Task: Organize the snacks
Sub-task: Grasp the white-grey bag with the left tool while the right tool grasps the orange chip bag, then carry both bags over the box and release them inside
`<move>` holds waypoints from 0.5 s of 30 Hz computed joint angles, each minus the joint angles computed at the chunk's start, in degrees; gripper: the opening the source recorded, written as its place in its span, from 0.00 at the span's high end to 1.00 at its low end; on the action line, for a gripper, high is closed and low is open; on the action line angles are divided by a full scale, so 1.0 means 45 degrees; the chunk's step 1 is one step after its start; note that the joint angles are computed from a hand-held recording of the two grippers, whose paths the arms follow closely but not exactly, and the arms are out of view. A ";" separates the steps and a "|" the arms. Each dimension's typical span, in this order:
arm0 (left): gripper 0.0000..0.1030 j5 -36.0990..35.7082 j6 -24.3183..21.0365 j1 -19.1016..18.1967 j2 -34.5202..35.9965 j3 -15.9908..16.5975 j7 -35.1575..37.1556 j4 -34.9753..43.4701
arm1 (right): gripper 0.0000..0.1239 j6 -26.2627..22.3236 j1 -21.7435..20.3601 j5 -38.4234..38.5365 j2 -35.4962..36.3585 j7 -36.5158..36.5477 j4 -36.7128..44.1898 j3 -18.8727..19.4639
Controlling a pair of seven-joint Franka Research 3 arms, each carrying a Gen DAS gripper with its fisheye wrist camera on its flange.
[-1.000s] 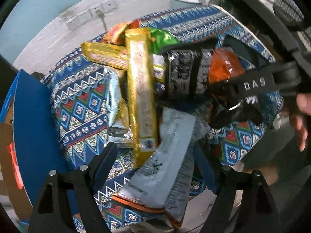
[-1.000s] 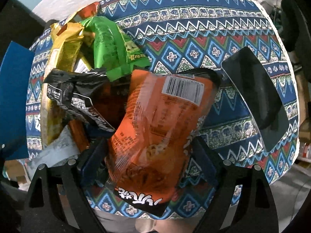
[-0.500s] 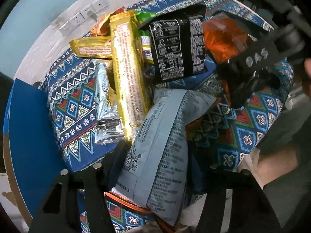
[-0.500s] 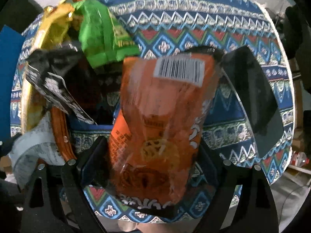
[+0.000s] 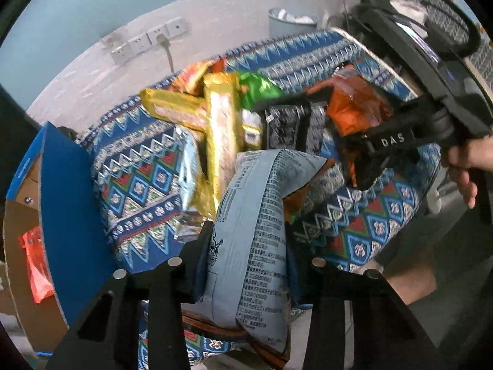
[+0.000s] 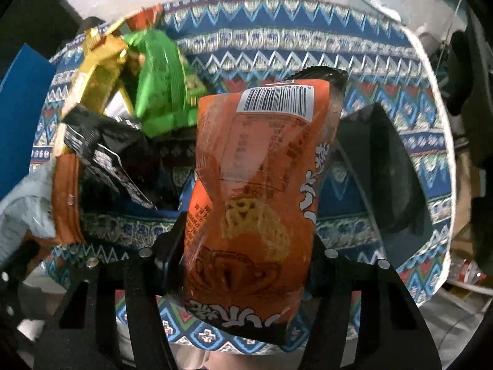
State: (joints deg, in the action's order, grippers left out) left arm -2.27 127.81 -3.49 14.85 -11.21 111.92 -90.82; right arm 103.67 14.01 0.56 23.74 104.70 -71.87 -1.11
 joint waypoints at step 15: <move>0.60 0.0471 0.0609 0.0329 0.0607 0.0320 -0.1526 0.1297 | 0.51 0.0573 0.0450 -0.1738 -0.0373 -0.0367 0.0904 -0.0248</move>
